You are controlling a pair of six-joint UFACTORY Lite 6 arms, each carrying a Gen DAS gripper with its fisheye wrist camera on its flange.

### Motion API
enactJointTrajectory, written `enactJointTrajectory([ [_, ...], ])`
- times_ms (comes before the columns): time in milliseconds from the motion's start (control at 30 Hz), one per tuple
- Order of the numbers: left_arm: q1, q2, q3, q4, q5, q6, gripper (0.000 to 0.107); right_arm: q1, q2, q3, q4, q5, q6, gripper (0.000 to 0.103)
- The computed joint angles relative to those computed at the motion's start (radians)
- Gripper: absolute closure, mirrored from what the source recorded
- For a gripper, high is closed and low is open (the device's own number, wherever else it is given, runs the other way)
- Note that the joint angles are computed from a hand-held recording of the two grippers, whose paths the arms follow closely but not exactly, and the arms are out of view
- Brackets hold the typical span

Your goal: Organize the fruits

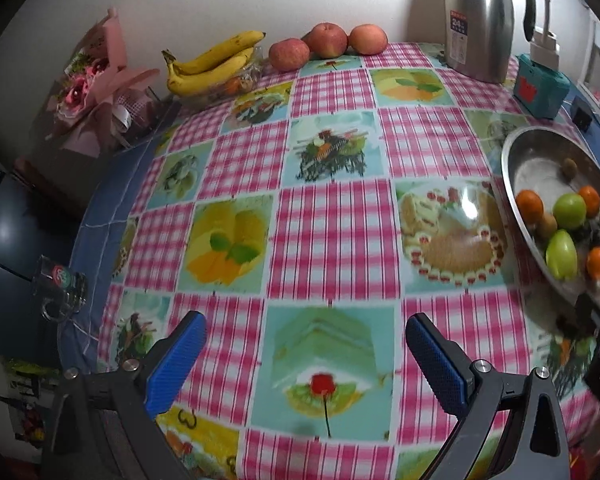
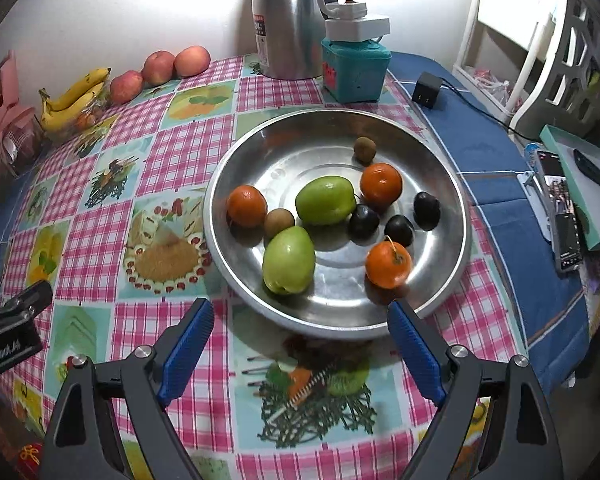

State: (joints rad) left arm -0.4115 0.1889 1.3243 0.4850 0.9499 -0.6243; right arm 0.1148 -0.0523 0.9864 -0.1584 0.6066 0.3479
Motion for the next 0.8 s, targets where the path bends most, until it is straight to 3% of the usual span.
enactJointTrajectory([
  [800,0.086,-0.039,-0.038,-0.138,-0.057,0.08,0.006,0.056,-0.02,0.002,-0.066,0.011,0.066,0.014],
])
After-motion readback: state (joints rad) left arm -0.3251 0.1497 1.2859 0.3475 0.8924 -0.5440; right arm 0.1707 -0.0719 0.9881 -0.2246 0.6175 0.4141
